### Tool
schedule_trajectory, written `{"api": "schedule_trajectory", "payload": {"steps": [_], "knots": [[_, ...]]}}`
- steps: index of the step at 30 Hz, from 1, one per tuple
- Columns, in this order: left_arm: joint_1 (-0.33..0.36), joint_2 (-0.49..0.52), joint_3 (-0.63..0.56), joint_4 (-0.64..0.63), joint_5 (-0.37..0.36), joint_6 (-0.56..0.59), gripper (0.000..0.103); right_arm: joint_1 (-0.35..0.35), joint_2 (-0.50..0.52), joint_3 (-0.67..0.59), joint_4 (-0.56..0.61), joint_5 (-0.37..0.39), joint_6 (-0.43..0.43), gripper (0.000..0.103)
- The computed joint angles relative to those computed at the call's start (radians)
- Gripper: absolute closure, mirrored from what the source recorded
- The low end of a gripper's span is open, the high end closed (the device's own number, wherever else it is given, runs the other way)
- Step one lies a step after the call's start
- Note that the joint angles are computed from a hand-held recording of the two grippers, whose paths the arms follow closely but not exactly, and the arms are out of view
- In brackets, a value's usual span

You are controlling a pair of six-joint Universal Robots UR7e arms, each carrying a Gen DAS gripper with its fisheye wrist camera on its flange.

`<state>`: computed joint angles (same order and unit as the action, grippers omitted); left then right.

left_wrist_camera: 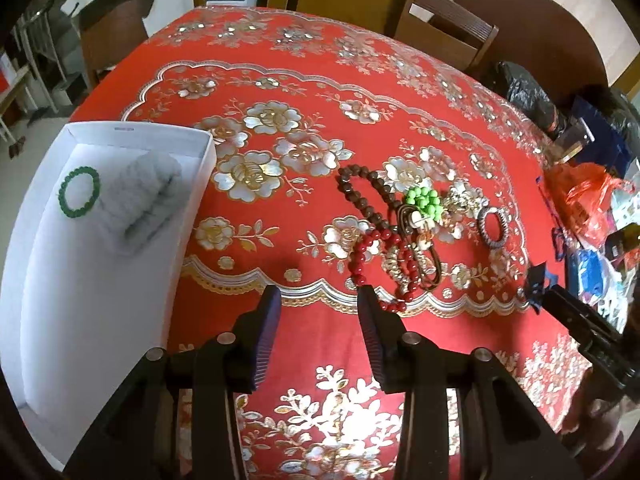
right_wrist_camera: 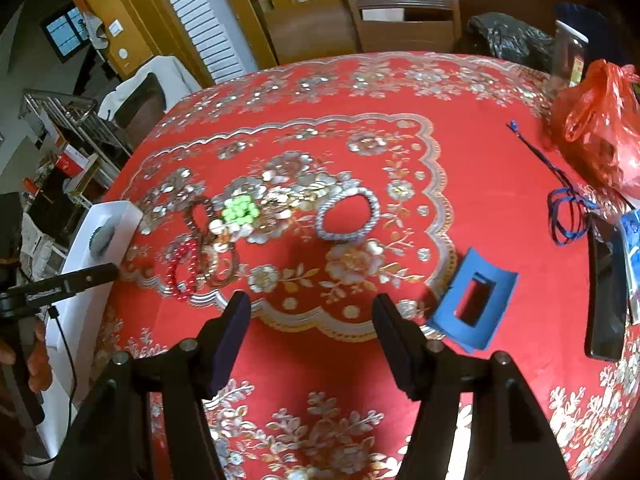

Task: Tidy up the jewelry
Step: 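Lower the left tool toward the dark brown wooden bead bracelet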

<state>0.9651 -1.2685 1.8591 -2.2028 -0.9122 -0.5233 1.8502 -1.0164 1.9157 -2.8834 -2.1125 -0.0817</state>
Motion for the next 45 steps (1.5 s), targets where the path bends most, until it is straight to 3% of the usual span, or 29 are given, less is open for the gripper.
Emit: {"api": "schedule_trajectory", "payload": {"steps": [11,19,23,29,33,39,43,45], "knots": [[-0.020,0.065,-0.036,0.005,0.041,0.012,0.051,-0.019,0.009,-0.029,0.006,-0.011,-0.013,0.037],[-0.017,0.137,-0.088,-0.036,-0.001,0.077,0.051,-0.035,0.017,-0.045,0.012,-0.010,-0.020,0.037],[-0.021,0.156,-0.100,-0.039,-0.001,0.096,0.051,-0.046,0.036,-0.077,0.049,0.056,-0.004,0.037],[-0.001,0.167,-0.127,0.011,0.067,0.082,0.052,-0.033,0.127,-0.169,0.111,0.150,-0.049,0.038],[0.028,0.161,-0.147,0.024,0.075,0.045,0.051,-0.017,0.210,-0.241,0.127,0.158,-0.089,0.047],[0.048,0.155,-0.158,0.017,0.081,0.043,0.051,-0.008,0.305,-0.335,0.185,0.136,-0.109,0.049],[0.064,0.171,-0.180,0.016,0.057,0.043,0.051,-0.003,0.341,-0.368,0.196,0.097,-0.145,0.068],[0.070,0.180,-0.191,0.016,0.048,0.043,0.052,-0.008,0.344,-0.370,0.180,0.107,-0.155,0.070]]}}
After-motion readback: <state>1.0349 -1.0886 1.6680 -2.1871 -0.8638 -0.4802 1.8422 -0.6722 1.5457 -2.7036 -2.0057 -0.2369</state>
